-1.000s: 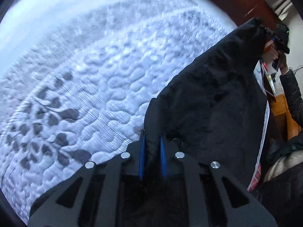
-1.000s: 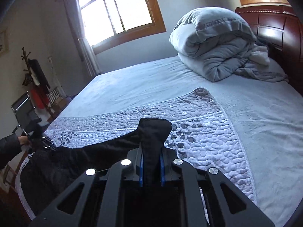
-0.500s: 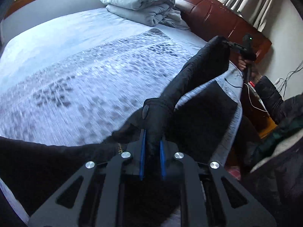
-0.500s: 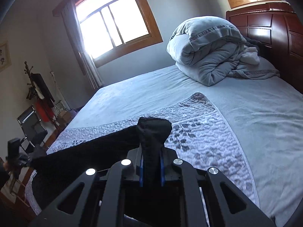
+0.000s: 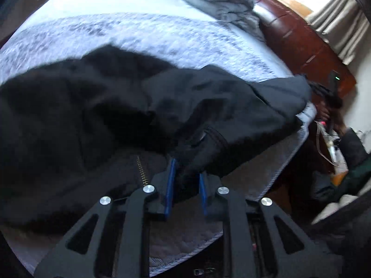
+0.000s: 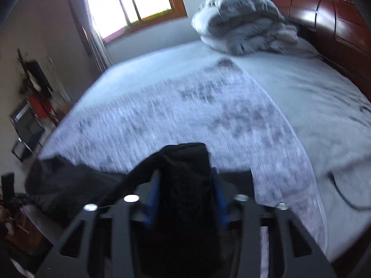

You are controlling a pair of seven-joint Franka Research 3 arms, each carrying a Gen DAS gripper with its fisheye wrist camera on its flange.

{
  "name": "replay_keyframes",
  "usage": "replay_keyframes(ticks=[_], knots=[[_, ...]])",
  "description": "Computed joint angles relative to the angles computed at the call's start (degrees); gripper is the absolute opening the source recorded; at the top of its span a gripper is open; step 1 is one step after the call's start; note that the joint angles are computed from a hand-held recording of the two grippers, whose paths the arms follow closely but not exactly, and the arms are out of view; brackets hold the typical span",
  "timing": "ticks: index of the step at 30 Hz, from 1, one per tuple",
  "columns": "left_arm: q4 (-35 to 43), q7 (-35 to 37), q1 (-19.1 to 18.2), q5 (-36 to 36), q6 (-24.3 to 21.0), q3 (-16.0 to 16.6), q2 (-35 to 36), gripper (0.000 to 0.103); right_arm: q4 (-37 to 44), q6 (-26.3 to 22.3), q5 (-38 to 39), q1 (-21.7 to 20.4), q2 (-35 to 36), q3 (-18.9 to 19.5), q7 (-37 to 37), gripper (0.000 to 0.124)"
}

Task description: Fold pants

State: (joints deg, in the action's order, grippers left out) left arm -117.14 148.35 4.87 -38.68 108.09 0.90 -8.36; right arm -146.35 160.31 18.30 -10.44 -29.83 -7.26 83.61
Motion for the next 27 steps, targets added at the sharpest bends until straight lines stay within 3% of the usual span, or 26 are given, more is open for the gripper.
replay_keyframes(ticks=[3, 6, 9, 12, 15, 17, 20, 22, 23, 25, 27], knots=[[-2.9, -0.3, -0.3, 1.3, 3.0, -0.3, -2.0, 0.02, -3.9, -4.1, 0.0, -1.0, -3.4, -0.1, 1.1, 0.067], [-2.5, -1.4, -0.9, 3.9, 3.2, -0.3, -2.9, 0.021, -6.3, -9.6, -2.8, -3.8, -6.4, 1.0, 3.0, 0.078], [-3.2, -2.2, -1.1, 8.2, 4.3, -0.5, -4.2, 0.021, -9.0, -11.7, -4.4, -6.4, -9.9, 0.9, 4.8, 0.091], [-4.0, -5.5, -1.6, 8.7, 6.0, -0.2, -5.6, 0.022, -9.6, -14.7, -4.2, -6.9, -11.7, -0.5, 5.3, 0.092], [-6.9, -7.3, -2.8, 10.6, 11.1, -0.6, -8.8, 0.026, -8.8, -19.7, -5.2, -7.1, -13.3, -1.4, 3.5, 0.095], [-6.4, -9.5, -3.6, 11.0, 11.0, -0.1, -8.4, 0.026, -8.4, -23.2, -5.3, -6.9, -14.5, -2.5, 1.4, 0.095], [-7.0, -12.0, -4.5, 20.5, 12.7, -2.4, -9.7, 0.028, -8.3, -27.9, -4.7, -7.3, -17.0, -3.6, -0.4, 0.095], [-8.7, -12.8, -5.2, 25.4, 15.9, -3.0, -11.8, 0.055, -8.6, -30.6, -3.7, -7.4, -19.2, -4.7, -2.2, 0.095], [-8.9, -14.7, -5.2, 26.2, 16.7, -2.7, -12.3, 0.097, -8.9, -31.1, -3.6, -7.7, -20.2, -4.7, -2.8, 0.095], [-10.1, -16.8, -5.6, 24.7, 21.6, -0.9, -14.1, 0.1, -9.8, -31.8, -3.0, -8.6, -22.5, -5.2, -3.9, 0.095], [-8.9, -18.1, -6.1, 22.0, 22.9, 1.6, -13.6, 0.1, -10.6, -31.7, -1.3, -9.7, -23.9, -6.4, -4.1, 0.095]])
